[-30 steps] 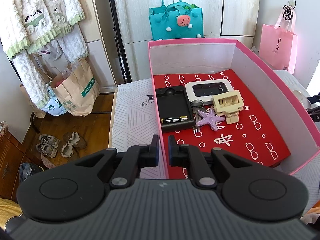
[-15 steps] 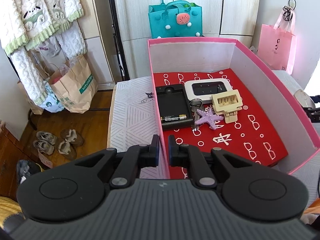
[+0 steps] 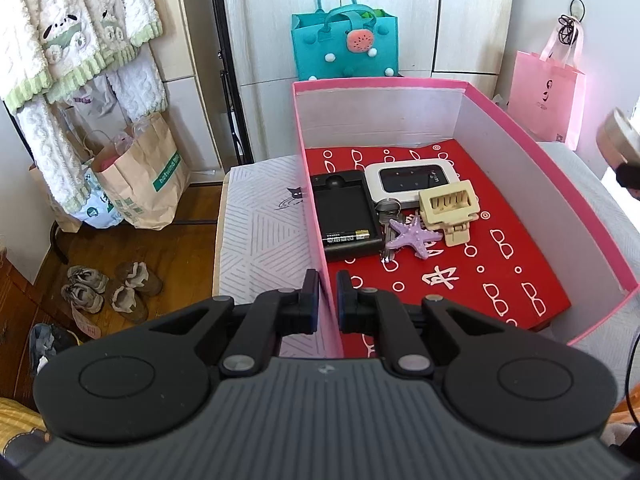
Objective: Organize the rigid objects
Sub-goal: 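Carry the beige round case into the pink box and open the right tool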
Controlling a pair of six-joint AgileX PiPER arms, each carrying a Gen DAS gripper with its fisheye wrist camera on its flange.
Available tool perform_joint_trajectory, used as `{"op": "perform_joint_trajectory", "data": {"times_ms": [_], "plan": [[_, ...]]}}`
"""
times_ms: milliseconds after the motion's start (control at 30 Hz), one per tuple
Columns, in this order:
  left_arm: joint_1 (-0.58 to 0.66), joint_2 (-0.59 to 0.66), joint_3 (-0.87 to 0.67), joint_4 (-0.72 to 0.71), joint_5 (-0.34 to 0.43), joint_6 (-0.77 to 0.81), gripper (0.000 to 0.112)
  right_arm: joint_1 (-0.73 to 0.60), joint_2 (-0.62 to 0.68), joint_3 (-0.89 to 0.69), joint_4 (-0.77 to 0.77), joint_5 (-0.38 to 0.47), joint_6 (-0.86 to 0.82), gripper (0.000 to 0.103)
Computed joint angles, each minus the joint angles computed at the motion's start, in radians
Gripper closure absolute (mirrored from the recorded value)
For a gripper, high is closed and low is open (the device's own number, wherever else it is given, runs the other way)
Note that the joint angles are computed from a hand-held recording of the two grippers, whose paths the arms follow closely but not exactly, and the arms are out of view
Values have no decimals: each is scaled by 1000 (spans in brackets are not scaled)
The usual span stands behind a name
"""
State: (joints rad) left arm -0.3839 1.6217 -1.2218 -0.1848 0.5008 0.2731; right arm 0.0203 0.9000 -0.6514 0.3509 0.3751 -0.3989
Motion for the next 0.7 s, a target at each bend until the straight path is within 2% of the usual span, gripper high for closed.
{"op": "perform_joint_trajectory", "data": {"times_ms": [133,167,233,300,433,567,633,700], "plan": [[8,0,9,-37,-12,46,103,53,91,-92,208,69,-128,25],[13,-1,12,-57,-15,63,103,81,123,-111,207,62,-105,25],[26,-1,13,-105,-11,99,103,168,187,-146,110,39,10,25],[42,1,12,-160,-3,143,102,215,269,-204,106,54,16,25],[58,4,19,-225,-7,214,101,237,441,-349,148,155,-2,25],[75,7,24,-296,-3,285,100,232,615,-494,64,258,175,25],[82,13,14,-310,12,313,100,185,675,-550,174,331,120,25],[84,14,8,-313,22,324,100,149,700,-573,249,368,118,25]]}}
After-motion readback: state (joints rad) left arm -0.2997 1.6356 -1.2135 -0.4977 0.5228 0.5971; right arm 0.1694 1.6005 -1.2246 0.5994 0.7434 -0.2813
